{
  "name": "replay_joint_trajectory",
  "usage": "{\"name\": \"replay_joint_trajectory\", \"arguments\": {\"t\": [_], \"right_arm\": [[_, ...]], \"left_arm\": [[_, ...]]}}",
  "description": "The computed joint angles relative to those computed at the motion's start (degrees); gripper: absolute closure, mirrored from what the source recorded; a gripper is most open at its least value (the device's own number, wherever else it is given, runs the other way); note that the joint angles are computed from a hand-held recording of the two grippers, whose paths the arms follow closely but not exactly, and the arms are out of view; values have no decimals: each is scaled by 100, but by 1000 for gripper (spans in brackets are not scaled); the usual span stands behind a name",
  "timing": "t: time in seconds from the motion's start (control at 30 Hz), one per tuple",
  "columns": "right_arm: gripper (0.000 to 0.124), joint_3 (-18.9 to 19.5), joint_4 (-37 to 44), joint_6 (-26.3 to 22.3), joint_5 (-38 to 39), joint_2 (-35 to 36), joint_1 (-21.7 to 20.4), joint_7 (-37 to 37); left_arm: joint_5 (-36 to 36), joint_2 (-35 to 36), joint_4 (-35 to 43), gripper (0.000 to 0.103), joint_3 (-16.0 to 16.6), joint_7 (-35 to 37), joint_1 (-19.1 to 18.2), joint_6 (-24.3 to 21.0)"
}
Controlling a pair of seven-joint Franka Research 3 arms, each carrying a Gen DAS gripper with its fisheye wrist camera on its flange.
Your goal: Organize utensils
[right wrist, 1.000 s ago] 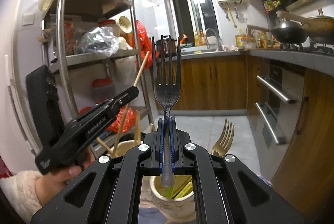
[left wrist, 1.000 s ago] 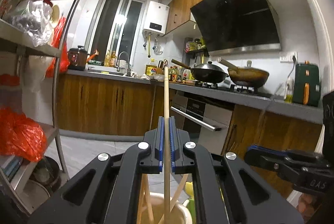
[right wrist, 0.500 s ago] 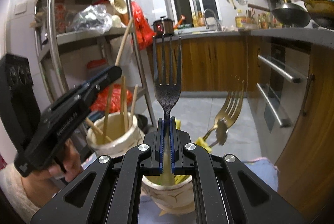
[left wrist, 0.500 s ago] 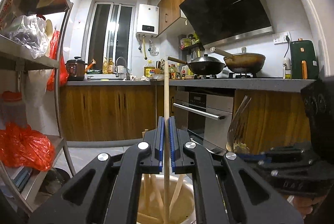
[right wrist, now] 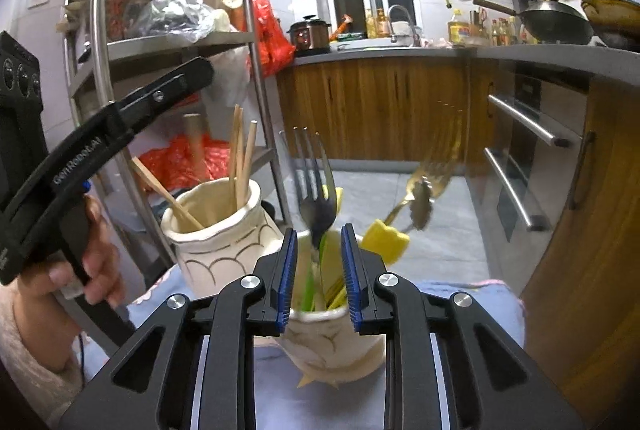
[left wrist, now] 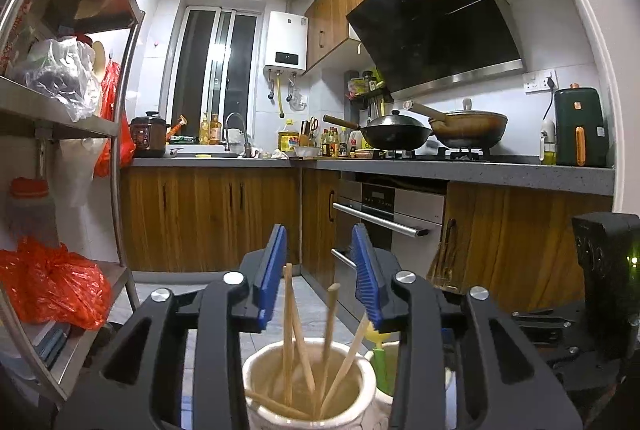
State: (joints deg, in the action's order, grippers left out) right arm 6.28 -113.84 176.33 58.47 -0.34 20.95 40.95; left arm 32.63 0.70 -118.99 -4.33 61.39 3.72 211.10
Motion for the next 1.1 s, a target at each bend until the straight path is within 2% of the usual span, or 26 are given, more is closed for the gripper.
{"name": "replay_joint_trajectory", "arguments": {"t": [0.1,0.27,0.37,0.5,0.57,0.63,0.73,0.9,1.1], "right_arm": [[84,-11,-325,158,181,-282,61,-174],[77,-156,-966,398,-80,-754,281,86],[67,-416,-1229,596,106,-931,636,-94],[54,-377,-1604,1156,-251,-1006,750,194],[47,-798,-1749,1512,-366,-1008,1301,156],[43,-1560,-2011,1896,-1009,-1054,2141,527],[35,-2022,-2302,2348,-1875,-1056,2582,1178],[30,-2458,-2673,2812,-3096,-1084,2832,2267],[28,-2514,-2927,3170,-3950,-1124,2710,3052]], "left_arm": [[50,-270,-286,56,27,-15,26,-17],[501,-744,-816,49,203,-433,37,-64],[773,-1049,-1223,45,305,-649,37,-148],[684,-1391,-1855,37,355,-541,57,-191],[559,-1484,-2099,33,349,-449,66,-203],[312,-1572,-2342,25,272,-239,120,-255],[-97,-1665,-2625,22,120,167,202,-231],[-1025,-1708,-2964,15,-255,1028,359,13],[-1706,-1726,-3086,8,-374,1580,272,124]]}}
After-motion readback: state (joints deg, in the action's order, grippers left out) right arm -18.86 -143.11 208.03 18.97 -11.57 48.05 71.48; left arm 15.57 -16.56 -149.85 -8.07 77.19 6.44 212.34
